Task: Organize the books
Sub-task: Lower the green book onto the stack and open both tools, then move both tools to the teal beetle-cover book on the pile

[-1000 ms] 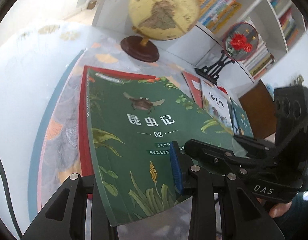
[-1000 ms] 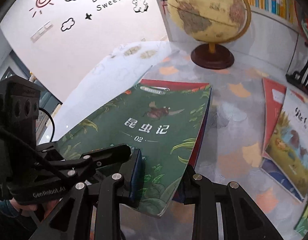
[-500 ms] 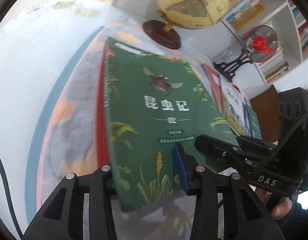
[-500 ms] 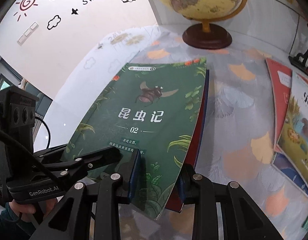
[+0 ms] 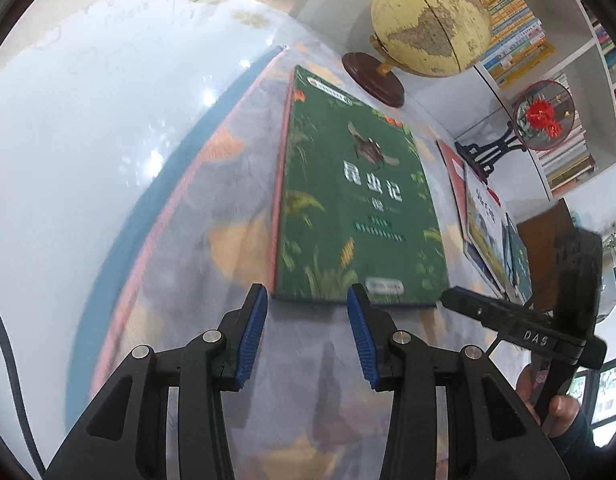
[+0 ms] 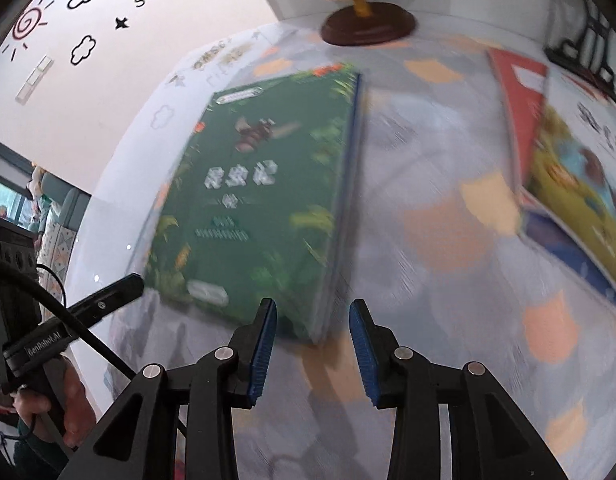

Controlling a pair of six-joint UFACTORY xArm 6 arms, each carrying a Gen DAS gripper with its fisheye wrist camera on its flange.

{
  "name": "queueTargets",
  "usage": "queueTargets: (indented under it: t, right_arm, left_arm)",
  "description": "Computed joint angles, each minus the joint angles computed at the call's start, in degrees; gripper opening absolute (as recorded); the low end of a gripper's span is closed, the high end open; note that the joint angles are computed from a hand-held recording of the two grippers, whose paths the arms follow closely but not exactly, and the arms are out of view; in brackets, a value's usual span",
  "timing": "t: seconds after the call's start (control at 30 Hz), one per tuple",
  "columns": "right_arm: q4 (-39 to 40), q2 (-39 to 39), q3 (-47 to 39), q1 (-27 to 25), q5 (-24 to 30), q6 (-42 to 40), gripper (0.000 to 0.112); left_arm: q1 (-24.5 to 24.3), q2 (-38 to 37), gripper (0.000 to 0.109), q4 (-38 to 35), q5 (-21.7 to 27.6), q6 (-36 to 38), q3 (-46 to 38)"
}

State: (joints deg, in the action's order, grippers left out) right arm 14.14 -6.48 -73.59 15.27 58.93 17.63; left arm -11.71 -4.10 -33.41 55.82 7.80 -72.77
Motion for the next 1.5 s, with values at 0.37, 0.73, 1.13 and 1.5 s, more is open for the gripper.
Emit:
queueTargets:
  t: [0.37,0.73,1.13,1.5]
  right_arm:
    - [2.0,-18.4,17.3,-4.1,1.3,4.2,0.038]
    - [5.2,-32.8,23.2,-19.9,7.7,-3.9,0.051]
    - [7.8,-38.6,20.3,-41.2,16.5,-17.4,0.051]
    - [11.8,-39.3,19.6,-58.9,15.5,-27.2,0.051]
  left_arm:
    - [-10.5,-2.9,0.039,2.4,0.5,-2.5,0.0]
    - [-26.7,3.3,0.039,6.4,1.1,-9.1,-9.3]
    - [-37.6,16.0,0.047,10.3,4.0,-11.6,-29.2]
    - [-41.5,35.3,0.061,17.4,9.9,-15.1,-59.7]
